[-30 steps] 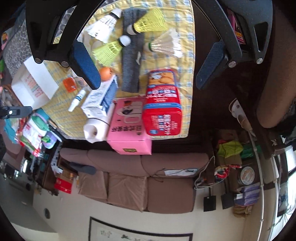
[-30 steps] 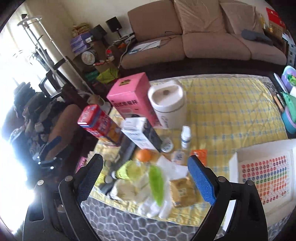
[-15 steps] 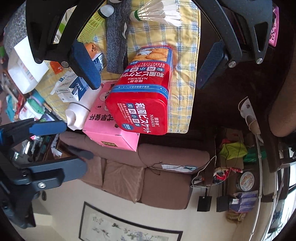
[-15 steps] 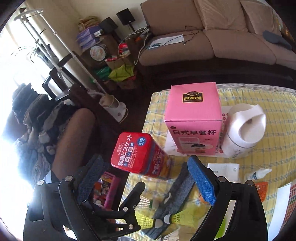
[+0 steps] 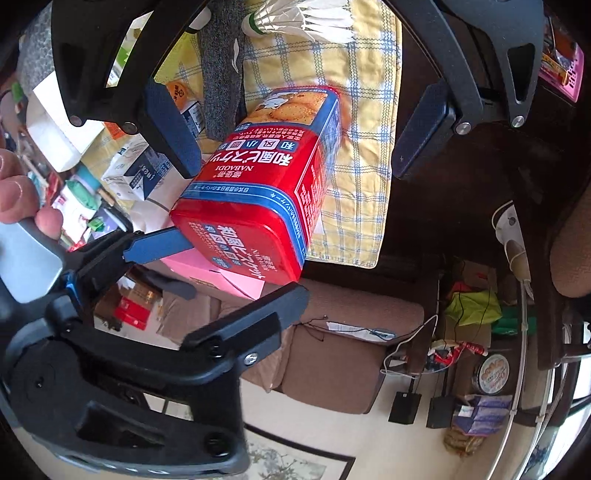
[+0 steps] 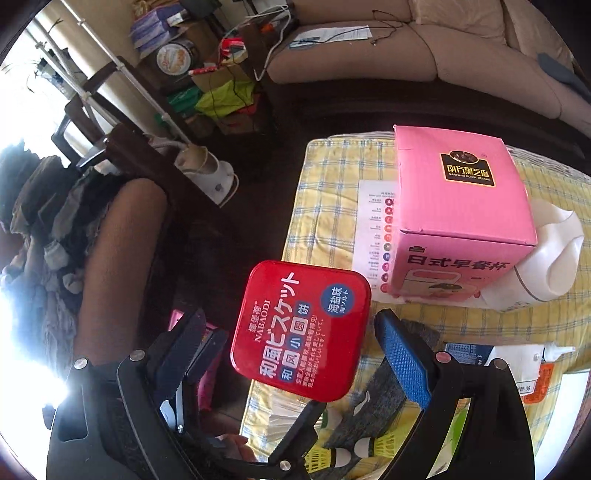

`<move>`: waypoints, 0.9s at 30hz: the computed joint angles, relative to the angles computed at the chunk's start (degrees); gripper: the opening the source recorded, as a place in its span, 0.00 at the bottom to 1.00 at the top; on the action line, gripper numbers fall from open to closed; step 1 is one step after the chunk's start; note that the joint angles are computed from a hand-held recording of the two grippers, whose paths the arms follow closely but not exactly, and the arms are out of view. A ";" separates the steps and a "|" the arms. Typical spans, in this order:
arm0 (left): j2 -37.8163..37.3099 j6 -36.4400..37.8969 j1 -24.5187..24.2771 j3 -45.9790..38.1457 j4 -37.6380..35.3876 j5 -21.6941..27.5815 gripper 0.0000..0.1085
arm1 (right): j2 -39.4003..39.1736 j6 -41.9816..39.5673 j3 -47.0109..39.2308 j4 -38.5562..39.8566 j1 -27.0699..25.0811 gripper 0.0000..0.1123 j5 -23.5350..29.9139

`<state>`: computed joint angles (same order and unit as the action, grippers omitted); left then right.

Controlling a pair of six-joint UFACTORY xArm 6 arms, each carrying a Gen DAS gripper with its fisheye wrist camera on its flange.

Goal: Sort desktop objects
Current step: 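Move the left gripper toward the red biscuit tin, then close the left gripper on the red biscuit tin and lift it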

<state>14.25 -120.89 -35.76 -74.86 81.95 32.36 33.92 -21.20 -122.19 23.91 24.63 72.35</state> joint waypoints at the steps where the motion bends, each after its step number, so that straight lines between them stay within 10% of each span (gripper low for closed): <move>1: 0.29 0.57 0.16 -0.08 -0.66 -0.23 0.95 | 0.69 0.41 -1.00 -1.98 0.66 0.84 0.18; 16: 0.26 0.75 2.44 1.69 -0.31 -7.70 0.95 | 0.70 0.81 -0.94 -6.96 0.58 0.66 -0.13; 22: 4.23 11.56 -1.65 -3.92 -3.52 -0.97 0.95 | -1.41 -0.85 -0.86 -5.50 -0.47 0.66 2.47; 27: 12.23 27.25 -8.94 -15.52 -9.07 18.42 0.95 | -1.96 0.31 -2.16 -0.35 -2.24 0.66 7.43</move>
<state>26.48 -93.63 -44.71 -90.38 72.87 50.78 31.96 -20.89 -124.35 23.56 22.39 79.77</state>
